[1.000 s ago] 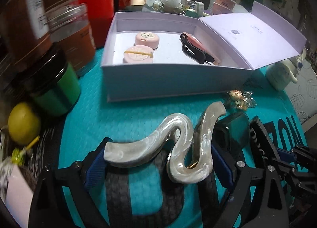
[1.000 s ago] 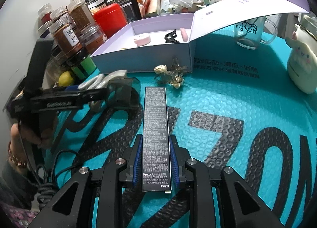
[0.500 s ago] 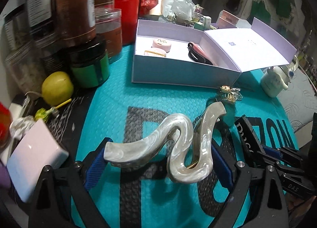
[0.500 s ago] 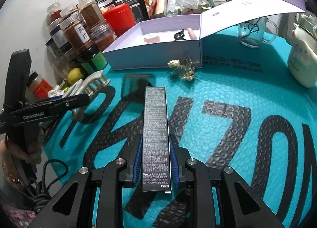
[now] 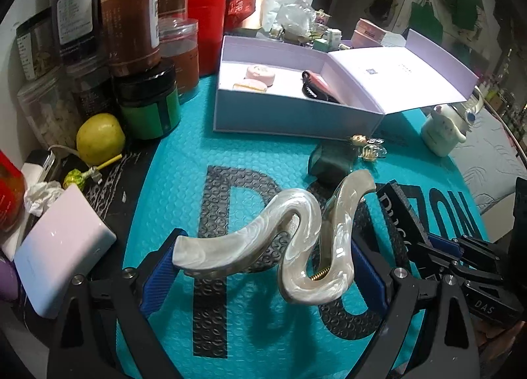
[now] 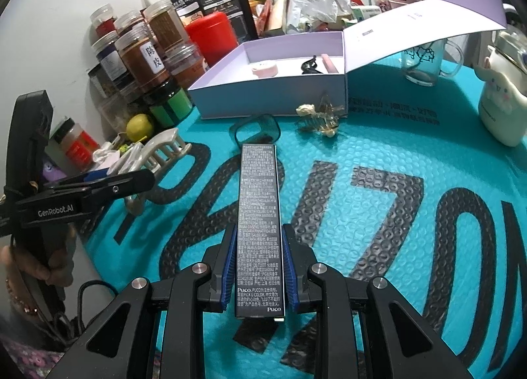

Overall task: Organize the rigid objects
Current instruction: 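Carry the pearly claw clip and black box over the lavender box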

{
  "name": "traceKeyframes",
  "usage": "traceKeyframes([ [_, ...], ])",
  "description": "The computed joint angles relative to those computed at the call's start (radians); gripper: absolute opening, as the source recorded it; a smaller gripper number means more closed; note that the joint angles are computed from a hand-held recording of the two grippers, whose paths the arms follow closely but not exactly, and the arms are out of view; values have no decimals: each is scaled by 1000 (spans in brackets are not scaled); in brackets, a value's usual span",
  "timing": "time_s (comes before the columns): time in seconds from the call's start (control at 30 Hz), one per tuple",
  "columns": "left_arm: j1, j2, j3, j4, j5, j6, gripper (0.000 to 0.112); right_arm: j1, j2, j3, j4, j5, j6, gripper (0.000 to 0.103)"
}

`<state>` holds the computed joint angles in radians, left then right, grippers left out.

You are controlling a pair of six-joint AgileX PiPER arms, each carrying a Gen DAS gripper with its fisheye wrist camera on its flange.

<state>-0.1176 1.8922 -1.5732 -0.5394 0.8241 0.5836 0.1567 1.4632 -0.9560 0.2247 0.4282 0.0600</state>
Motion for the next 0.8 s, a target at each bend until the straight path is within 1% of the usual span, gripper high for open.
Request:
traceKeyframes([
  [0.2,-8,-16,-17,-20,0,22,94,4,-5,-43,-42,19,16,25],
  [0.37,-20,-15,-64,-12,0,10,94,2,3,-113,-121,48,76,25],
  [0.63,-45,48,-233,24,43,-39,94,-34,71,-267,-117,120,43,25],
  [0.8,-68,126,-380,70,73,-104,94,-52,125,-359,-124,153,21,25],
])
